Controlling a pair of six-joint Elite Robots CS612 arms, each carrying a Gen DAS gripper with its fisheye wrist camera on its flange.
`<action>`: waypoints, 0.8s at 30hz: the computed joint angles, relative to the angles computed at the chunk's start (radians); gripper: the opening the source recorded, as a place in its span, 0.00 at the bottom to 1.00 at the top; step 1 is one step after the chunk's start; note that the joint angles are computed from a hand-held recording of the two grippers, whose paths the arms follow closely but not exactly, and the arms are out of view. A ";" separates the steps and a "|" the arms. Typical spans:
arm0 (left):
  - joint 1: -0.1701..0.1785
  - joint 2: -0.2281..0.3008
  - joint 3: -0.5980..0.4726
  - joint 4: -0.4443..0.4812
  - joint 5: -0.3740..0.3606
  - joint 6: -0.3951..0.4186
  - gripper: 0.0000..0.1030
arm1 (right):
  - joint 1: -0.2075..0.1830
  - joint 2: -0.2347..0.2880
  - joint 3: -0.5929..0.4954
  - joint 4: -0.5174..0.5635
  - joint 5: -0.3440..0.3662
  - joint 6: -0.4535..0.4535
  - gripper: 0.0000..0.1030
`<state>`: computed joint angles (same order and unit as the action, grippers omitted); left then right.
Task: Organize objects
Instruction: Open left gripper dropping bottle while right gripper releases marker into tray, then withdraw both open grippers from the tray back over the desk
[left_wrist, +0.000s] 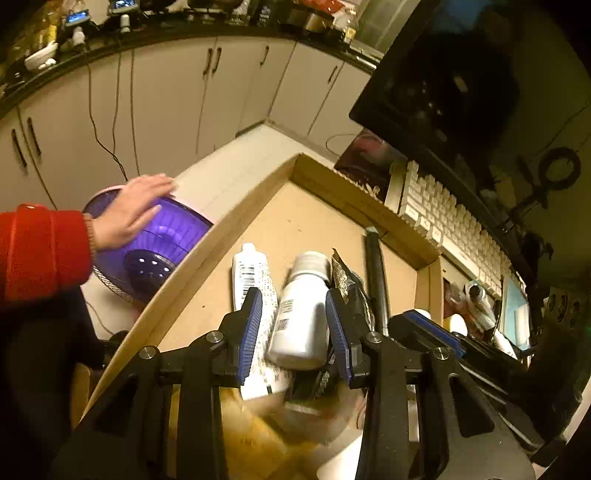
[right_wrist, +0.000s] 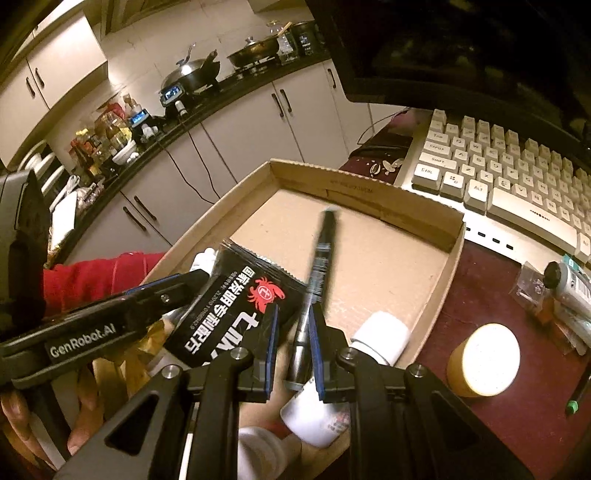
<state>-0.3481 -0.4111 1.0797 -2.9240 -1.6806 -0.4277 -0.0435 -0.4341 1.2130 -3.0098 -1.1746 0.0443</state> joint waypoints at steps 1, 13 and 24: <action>-0.002 -0.010 0.021 -0.029 0.007 -0.004 0.34 | -0.002 -0.010 0.017 -0.015 0.000 0.002 0.15; -0.062 -0.140 0.296 -0.341 0.000 -0.014 0.48 | -0.086 -0.145 0.354 -0.320 0.035 0.059 0.43; -0.133 -0.130 0.248 -0.217 -0.035 0.098 0.48 | -0.176 -0.181 0.489 -0.398 -0.065 0.177 0.44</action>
